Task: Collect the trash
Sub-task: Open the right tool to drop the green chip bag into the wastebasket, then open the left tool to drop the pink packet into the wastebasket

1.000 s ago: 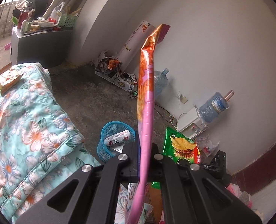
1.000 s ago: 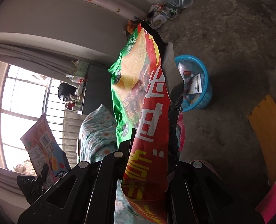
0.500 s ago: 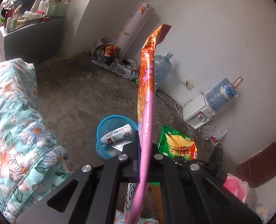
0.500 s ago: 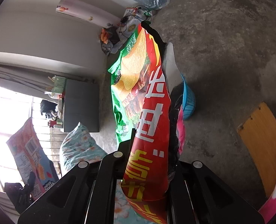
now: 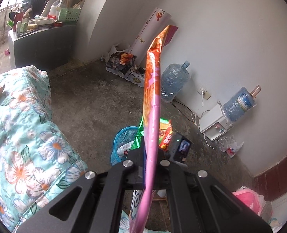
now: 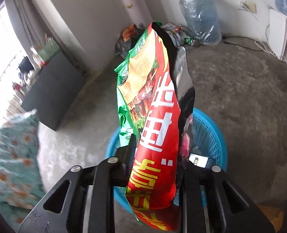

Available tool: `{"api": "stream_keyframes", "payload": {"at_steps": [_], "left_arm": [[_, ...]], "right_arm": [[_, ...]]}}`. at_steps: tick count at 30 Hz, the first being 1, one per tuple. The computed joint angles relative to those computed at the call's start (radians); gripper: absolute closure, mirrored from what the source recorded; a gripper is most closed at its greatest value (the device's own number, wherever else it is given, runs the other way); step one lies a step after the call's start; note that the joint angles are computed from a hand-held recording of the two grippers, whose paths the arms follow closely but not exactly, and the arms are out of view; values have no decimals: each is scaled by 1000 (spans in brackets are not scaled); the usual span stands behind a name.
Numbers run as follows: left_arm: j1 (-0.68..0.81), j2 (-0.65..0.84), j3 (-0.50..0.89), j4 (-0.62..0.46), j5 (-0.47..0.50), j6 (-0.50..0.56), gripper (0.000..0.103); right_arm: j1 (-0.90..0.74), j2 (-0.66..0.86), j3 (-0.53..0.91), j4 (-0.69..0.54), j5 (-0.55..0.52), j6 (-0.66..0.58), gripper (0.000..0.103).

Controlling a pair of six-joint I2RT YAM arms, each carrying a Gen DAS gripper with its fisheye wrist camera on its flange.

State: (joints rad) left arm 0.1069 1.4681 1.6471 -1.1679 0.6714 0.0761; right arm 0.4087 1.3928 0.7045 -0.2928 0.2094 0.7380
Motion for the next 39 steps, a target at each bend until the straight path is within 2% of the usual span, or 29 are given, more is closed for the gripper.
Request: {"api": "stream_keyframes", "payload": {"at_steps": [1, 3, 5, 7, 11, 16, 22, 24, 26, 32, 33, 34, 35, 37, 39], "left_arm": [[-2, 3, -5, 3, -5, 3, 103], [-10, 6, -15, 12, -11, -2, 103], [-18, 19, -21, 22, -8, -14, 103], [-30, 26, -31, 36, -9, -20, 103], [-60, 43, -41, 60, -21, -44, 103], [-118, 101, -6, 66, -54, -81, 103], [-267, 333, 150, 31, -134, -150, 103], [-339, 424, 215, 33, -203, -189, 103], [-417, 521, 297, 24, -328, -208, 103], [-620, 829, 524, 30, -673, -287, 101], [-646, 874, 538, 47, -695, -286, 98], [-660, 903, 532, 74, -677, -290, 90], [-666, 928, 523, 101, -627, -293, 85], [-665, 962, 516, 124, -551, -316, 67], [-653, 940, 457, 182, -473, -332, 61]], "right_arm": [[15, 74, 3, 15, 13, -3, 64], [46, 160, -2, 27, 19, -18, 61], [61, 156, -19, -2, 34, -14, 58], [50, 54, -79, 2, 22, 18, 47], [-14, -148, -149, -67, 15, 15, 45], [-35, -255, -179, -116, 26, 93, 45], [-59, -686, -239, -375, 33, 216, 45], [-54, -799, -229, -470, 38, 240, 45], [-64, -857, -217, -527, 34, 240, 45], [-110, -922, -225, -577, 15, 245, 45], [-136, -916, -230, -570, -4, 225, 45], [-154, -914, -232, -568, -19, 211, 45], [-171, -929, -238, -573, -38, 200, 45], [-195, -927, -242, -576, -65, 187, 45], [-200, -941, -245, -583, -80, 180, 45]]}}
